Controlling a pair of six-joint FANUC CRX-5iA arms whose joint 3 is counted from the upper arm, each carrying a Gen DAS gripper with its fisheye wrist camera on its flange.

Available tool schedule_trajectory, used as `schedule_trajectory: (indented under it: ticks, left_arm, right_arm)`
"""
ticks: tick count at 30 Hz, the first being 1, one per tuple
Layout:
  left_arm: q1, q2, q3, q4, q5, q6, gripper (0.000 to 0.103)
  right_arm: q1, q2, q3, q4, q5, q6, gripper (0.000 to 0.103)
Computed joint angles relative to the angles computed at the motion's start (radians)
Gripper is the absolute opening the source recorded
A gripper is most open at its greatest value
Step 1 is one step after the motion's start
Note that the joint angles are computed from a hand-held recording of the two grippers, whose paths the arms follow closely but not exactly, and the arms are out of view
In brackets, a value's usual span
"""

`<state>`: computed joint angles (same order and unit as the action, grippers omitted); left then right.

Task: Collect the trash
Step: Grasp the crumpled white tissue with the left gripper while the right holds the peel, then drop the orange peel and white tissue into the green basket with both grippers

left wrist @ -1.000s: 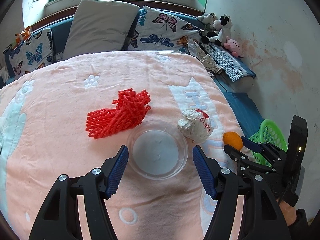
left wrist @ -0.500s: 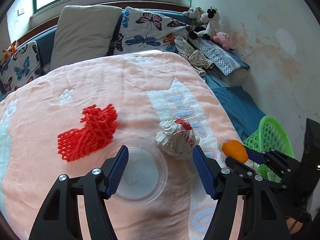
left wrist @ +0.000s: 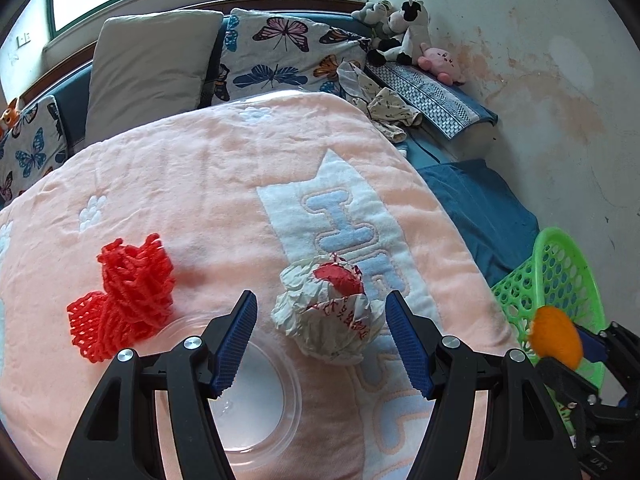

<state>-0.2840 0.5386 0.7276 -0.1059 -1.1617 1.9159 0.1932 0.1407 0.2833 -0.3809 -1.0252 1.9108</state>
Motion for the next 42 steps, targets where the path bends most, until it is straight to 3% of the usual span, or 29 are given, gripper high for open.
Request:
schedule_trajectory:
  ticks: [6,12,28,42]
  left_arm:
    - [0.002,0.006,-0.005,0.016,0.020,-0.003,0.048]
    - [-0.004,-0.008,-0.020,0.021,0.029,0.004,0.039]
    - [-0.089,-0.136,-0.093,0.018,0.090,-0.014,0.039]
    - [-0.177,-0.096,0.006,0.034,0.071,-0.041,0.039]
  right_arm:
    - [-0.027,-0.022,-0.021,-0.009,0.005,-0.002,0.040]
    - [-0.043,-0.035,-0.043,-0.004,0.005,-0.015,0.040]
    - [-0.102,-0.100,-0.095,0.004,-0.011,-0.028,0.040]
    - [-0.183,-0.130,-0.128,0.045,-0.018,-0.062,0.043]
